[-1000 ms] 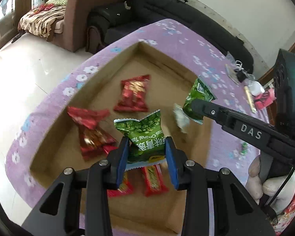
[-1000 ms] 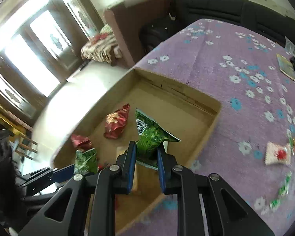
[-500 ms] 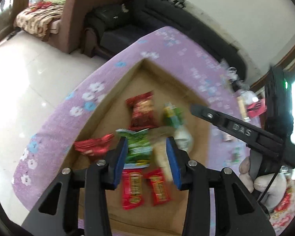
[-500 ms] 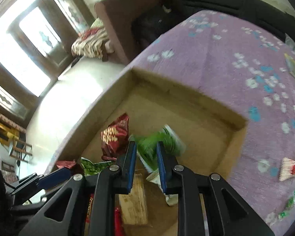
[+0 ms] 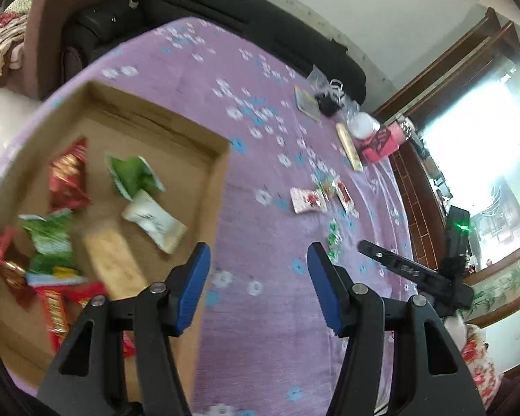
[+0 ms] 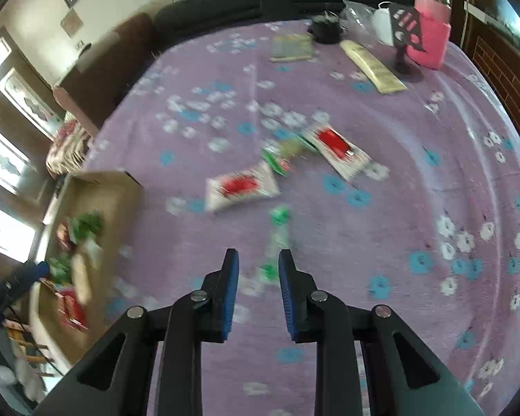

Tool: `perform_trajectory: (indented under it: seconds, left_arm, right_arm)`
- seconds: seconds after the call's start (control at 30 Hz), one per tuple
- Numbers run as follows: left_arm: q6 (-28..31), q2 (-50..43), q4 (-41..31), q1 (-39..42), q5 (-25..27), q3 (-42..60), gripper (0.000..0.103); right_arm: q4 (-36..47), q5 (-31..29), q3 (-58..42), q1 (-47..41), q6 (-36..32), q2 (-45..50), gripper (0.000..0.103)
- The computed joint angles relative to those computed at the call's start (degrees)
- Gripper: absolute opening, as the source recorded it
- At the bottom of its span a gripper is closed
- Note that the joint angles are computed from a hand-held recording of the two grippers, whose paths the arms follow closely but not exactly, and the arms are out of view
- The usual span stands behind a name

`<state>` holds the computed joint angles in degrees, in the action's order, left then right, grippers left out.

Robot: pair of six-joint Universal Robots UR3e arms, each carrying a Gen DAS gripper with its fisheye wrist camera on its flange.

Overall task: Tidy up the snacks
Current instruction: 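Grasp a white-red packet with the left tool while the right tool grasps a green candy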

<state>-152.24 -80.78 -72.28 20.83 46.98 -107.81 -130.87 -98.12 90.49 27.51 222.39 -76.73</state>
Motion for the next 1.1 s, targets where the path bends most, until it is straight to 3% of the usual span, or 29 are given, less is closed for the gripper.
perform_trajectory:
  seconds: [0.2,0.37,0.4,0.43,0.7,0.93,1.0,1.03,1.07,1.1]
  left_arm:
    - [-8.5,-3.77,12.35,-12.11,8.86,0.48,0.059]
    - [-10.17,-16.44,17.91,-22.72,15.06,11.02,0.06]
    - [-10.48,-19.17,18.72,-24.46,16.36,13.6,0.06]
    - [-10.87,-21.84,18.97,-25.9,17.44,16.37,0.06]
    - [-4.11,-44.24,13.39,-36.64,23.59,43.69,0.059]
    - [-1.95,-53.39,6.45,-39.9,28.02,56.45,0.059]
    - [-2.32,-53.24,7.28,-40.8,29.99,55.64,0.052]
    - [-2.51,-52.47,8.54,-41.11,31.01,54.16,0.045]
    - [-2.97,-52.08,8.29,-41.25,31.24,53.86,0.03]
    - [-3.6,-51.71,7.15,-40.99,30.48,53.91,0.027]
  right_arm:
    - [-8.67,6.97,4.37,-4.52,-2.31,2.77,0.026]
    - [-9.14,7.05,-0.23,-3.99,-5.46,8.45,0.025]
    - [-8.81,7.82,-0.34,-4.27,-6.28,8.43,0.018]
    - [-9.93,9.21,1.17,-5.05,-6.63,7.59,0.018]
    - [-15.36,14.12,17.04,-10.25,-8.3,-3.57,0.018]
    - [-17.39,16.48,26.11,-14.16,-8.14,-11.14,0.018]
    - [-17.68,16.34,26.54,-14.23,-7.76,-11.51,0.018]
    - [-17.82,16.41,26.82,-14.24,-7.24,-11.82,0.018]
    - [-17.81,16.43,26.72,-14.26,-7.13,-11.75,0.018]
    - [-17.55,16.12,26.45,-13.91,-6.84,-11.84,0.018]
